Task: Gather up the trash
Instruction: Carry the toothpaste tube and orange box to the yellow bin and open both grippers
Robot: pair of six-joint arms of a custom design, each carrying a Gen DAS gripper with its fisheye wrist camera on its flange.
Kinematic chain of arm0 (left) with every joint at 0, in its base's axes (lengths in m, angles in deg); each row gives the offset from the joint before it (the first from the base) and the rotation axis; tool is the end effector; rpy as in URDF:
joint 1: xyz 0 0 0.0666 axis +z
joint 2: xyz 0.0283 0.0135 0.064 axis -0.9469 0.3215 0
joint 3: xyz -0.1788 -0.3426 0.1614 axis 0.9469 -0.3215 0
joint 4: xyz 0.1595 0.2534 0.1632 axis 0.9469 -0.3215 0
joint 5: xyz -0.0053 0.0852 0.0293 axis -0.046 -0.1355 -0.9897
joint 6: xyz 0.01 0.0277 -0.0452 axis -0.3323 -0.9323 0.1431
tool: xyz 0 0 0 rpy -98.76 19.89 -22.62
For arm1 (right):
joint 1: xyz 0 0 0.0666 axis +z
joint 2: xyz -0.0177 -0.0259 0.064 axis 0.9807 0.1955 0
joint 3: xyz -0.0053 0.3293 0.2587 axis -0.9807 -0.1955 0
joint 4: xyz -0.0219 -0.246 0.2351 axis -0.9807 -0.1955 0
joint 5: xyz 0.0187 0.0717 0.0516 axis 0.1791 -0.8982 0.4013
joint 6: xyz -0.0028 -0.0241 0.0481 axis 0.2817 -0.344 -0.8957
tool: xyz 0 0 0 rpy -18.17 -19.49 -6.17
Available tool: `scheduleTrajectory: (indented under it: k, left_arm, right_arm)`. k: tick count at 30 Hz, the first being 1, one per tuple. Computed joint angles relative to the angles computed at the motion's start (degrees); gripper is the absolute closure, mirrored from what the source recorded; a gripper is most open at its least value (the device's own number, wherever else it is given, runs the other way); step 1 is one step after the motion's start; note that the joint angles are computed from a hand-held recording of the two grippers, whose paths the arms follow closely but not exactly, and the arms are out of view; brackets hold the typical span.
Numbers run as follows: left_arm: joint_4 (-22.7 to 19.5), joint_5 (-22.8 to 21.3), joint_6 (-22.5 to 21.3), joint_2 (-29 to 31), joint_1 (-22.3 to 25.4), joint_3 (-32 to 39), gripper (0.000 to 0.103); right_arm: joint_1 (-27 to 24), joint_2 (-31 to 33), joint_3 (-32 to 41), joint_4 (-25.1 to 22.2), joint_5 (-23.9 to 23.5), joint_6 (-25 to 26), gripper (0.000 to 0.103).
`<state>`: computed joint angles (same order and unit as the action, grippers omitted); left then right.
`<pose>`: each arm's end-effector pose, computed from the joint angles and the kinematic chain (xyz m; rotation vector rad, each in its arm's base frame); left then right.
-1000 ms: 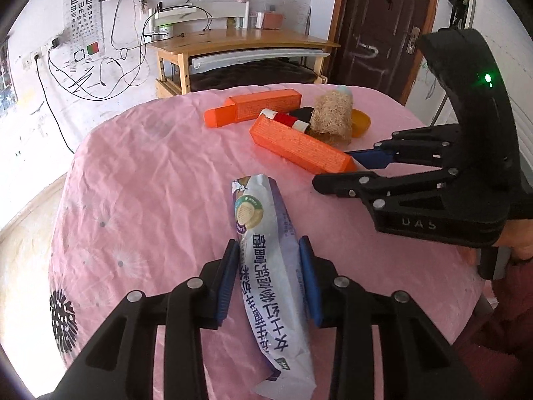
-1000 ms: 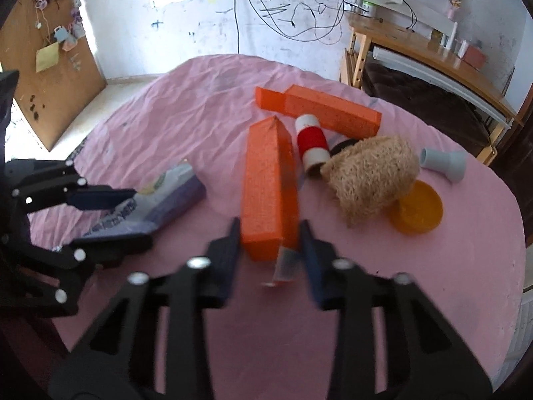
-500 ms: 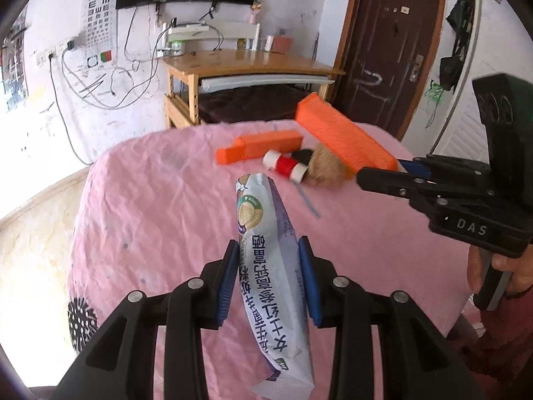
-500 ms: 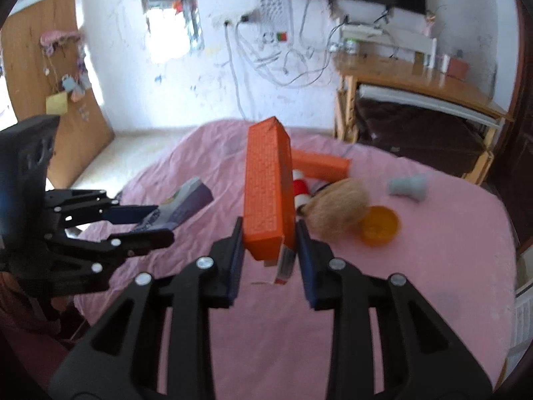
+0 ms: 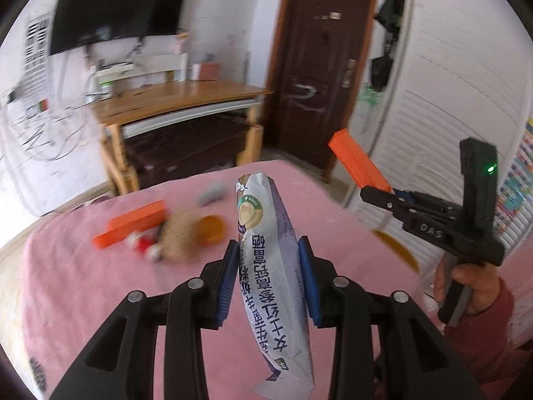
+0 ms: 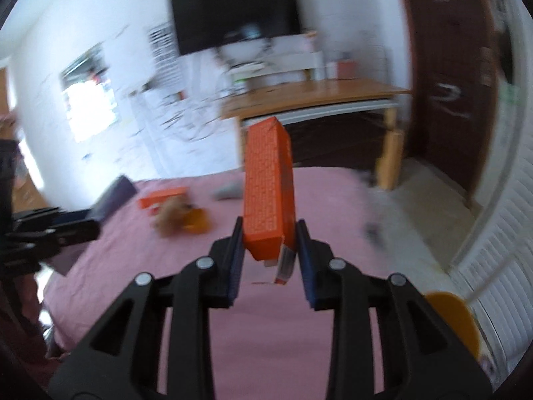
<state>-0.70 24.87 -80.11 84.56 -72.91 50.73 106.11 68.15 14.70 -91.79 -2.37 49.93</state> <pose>0.5561 -0.0321 0.4274 0.4596 2.2186 -0.4386 0.5041 0.2538 0.4200 -0.0930 2.1240 0.2813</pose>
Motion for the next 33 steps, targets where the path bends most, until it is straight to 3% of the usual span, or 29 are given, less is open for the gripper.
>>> scheduleTrajectory:
  k: [15, 21, 24, 28, 30, 33]
  left_arm:
    - [-10.13, -3.47, -5.11, 8.39, -17.15, 11.66, 0.071]
    - [-12.54, -7.74, -5.54, 13.37, -22.30, 17.77, 0.071]
    - [-15.78, -10.06, -4.74, 18.37, -24.50, 24.24, 0.071]
    - [-17.83, -12.02, -4.38, 22.83, -26.10, 29.81, 0.071]
    - [-19.40, -12.45, -3.64, 24.90, -26.65, 32.69, 0.071]
    - [-20.96, -12.20, -2.80, 26.89, -27.05, 35.43, 0.070]
  right_arm:
    - [-12.77, -10.59, -19.57, 5.23, 2.86, -4.94, 0.075]
    - [-16.39, -10.78, -23.84, 6.37, -0.19, -5.63, 0.075]
    - [-17.23, -8.82, -23.94, 5.84, -0.84, -5.67, 0.073]
    - [-17.83, -5.40, -22.64, 3.59, -1.61, -4.97, 0.067]
    - [-18.28, -4.24, -22.61, 3.51, -2.82, -5.29, 0.049]
    - [-19.14, -3.76, -23.08, 3.65, -2.87, -6.15, 0.047]
